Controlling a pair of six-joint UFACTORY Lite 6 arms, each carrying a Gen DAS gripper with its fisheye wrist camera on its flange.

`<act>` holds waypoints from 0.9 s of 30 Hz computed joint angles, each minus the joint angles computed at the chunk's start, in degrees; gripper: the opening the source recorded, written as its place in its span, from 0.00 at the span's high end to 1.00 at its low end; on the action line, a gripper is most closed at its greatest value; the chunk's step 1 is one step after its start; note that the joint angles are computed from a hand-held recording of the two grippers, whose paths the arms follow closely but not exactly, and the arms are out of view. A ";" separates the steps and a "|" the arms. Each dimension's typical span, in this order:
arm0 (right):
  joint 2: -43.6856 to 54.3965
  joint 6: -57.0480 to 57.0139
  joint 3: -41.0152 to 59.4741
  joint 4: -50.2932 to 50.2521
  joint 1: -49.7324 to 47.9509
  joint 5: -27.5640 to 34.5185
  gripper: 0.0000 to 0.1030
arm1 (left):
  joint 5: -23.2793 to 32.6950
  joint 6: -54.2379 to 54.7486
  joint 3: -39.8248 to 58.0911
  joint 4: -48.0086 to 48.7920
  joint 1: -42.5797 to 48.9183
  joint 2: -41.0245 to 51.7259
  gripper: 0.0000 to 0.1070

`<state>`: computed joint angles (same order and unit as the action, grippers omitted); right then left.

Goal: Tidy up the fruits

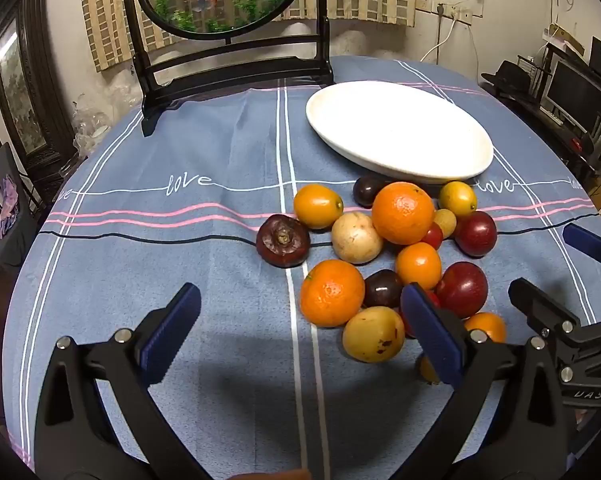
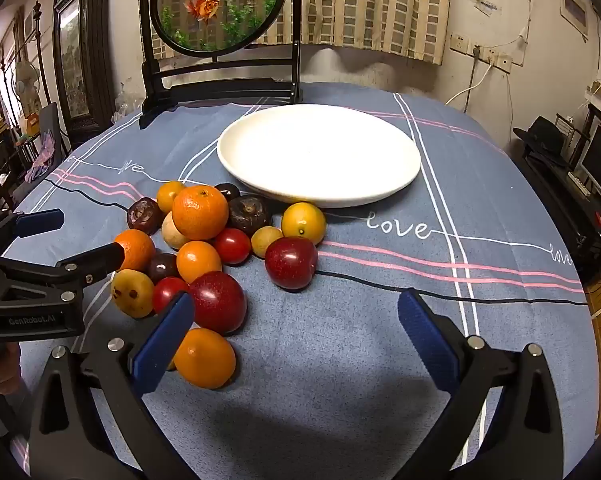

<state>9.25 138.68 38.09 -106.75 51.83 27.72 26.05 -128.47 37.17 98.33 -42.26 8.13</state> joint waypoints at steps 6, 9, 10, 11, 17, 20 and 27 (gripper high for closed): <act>0.26 -0.27 0.19 0.24 -0.06 -0.18 0.01 | -0.19 -0.11 -0.14 0.26 0.14 -0.19 0.06; 0.52 -0.10 0.28 0.14 -0.02 -0.11 0.01 | -0.41 -0.22 -0.35 0.56 0.43 -0.44 0.06; 0.52 -0.10 0.28 0.14 -0.02 -0.11 0.01 | -0.49 -0.25 -0.44 0.68 0.54 -0.55 0.06; 0.54 -0.05 0.28 0.09 -0.03 -0.17 0.01 | 0.04 0.20 0.03 -0.16 -0.01 0.06 0.06; 0.52 -0.17 0.25 0.12 -0.07 -0.22 0.01 | 0.05 0.25 0.04 -0.20 -0.02 0.06 0.06; 0.63 -0.38 0.35 0.37 -0.04 -0.21 0.01 | 0.05 0.25 0.04 -0.20 -0.02 0.06 0.06; 0.97 -0.35 0.59 0.38 -0.01 -0.23 0.01 | -0.16 0.08 -0.05 0.21 0.10 -0.01 0.06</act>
<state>10.22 138.33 38.68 -106.37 51.83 27.49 25.89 -128.40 37.12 98.54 -42.16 8.12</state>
